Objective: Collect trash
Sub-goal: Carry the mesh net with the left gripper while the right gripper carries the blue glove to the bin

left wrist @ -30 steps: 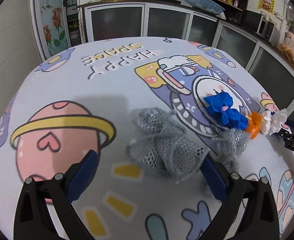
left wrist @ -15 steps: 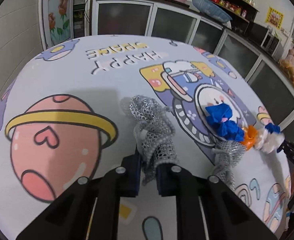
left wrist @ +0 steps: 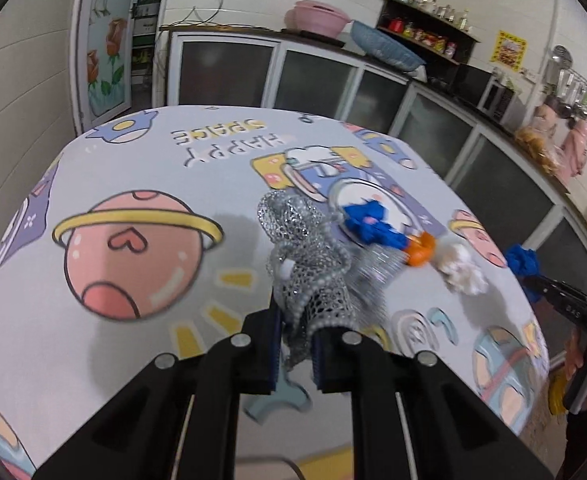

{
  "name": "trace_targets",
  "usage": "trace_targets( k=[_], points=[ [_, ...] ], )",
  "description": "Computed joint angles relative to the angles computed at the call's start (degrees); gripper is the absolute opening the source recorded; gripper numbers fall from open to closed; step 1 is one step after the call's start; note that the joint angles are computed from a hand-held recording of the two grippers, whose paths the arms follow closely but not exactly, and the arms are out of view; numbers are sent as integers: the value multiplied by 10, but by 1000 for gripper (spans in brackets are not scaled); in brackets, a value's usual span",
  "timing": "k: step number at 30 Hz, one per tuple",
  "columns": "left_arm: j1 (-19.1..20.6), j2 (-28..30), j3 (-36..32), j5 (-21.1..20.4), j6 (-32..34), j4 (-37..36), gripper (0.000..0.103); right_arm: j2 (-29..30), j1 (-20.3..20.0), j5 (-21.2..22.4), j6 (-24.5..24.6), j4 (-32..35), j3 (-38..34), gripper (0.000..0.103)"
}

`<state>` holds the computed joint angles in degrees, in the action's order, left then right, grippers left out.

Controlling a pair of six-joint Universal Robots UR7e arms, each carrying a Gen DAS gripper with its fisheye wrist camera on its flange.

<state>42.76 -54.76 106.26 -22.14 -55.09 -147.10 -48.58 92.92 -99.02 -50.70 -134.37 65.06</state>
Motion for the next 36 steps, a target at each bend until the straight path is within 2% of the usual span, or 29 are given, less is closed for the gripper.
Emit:
trace_targets(
  k=[8,17,27,31,36],
  points=[
    [-55,39,23,-17,21,-80,11,-120,-35,25,-6,-30,127,13],
    [-93,136,-43,-70,135,-166,11,-248,-88,53,-26,-72,235,13],
    [-117,264,-171,-186,250,-197,11,-360,-148,80,-45,-149,319,13],
    [-126,319,-230,-249,278,-176,11,-400,-182,94,-47,-171,345,13],
    [-135,369,-292,-308,301,-131,11,-445,-232,100,-45,-169,365,13]
  ],
)
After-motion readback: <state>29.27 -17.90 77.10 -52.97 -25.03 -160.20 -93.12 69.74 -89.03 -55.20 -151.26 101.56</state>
